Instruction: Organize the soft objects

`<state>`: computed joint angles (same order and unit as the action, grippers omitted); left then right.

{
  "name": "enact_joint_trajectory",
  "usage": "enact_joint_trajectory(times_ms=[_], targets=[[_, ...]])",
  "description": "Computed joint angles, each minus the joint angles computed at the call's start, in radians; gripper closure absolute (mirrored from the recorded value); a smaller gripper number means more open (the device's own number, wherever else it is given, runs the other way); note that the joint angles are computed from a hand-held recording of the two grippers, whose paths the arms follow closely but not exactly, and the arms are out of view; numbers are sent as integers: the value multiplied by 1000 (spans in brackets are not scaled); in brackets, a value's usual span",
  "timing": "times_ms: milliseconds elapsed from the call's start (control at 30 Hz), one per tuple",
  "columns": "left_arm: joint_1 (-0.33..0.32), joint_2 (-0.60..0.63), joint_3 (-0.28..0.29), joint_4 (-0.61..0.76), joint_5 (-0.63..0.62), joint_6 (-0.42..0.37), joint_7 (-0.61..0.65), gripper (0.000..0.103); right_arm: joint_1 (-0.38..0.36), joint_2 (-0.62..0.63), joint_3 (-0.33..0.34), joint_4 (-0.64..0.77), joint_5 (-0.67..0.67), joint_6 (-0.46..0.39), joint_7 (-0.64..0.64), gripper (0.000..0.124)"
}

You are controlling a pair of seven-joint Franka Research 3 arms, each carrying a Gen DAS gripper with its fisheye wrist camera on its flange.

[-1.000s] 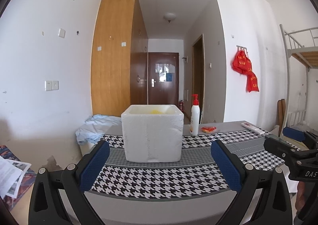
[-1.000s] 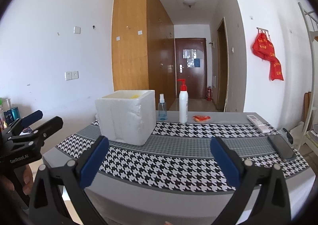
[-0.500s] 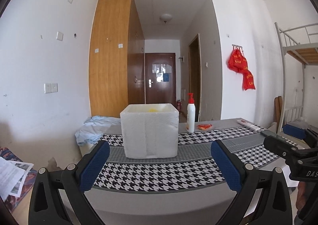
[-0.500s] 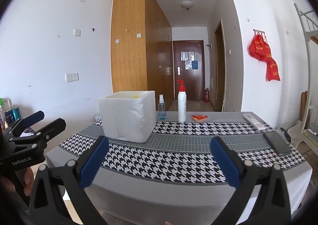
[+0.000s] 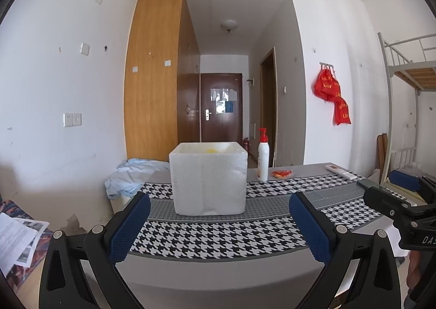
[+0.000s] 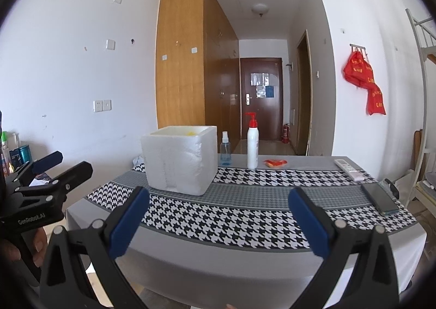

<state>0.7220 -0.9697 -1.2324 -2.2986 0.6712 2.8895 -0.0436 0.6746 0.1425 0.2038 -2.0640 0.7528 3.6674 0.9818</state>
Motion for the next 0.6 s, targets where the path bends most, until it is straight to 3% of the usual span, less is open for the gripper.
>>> enact_joint_trajectory(times_ms=[200, 600], targets=[[4, 19, -6, 3, 0, -6, 8, 1, 12, 12, -8, 21, 34, -17, -39, 21], [-3, 26, -6, 11, 7, -23, 14, 1, 0, 7, -3, -3, -18, -7, 9, 21]])
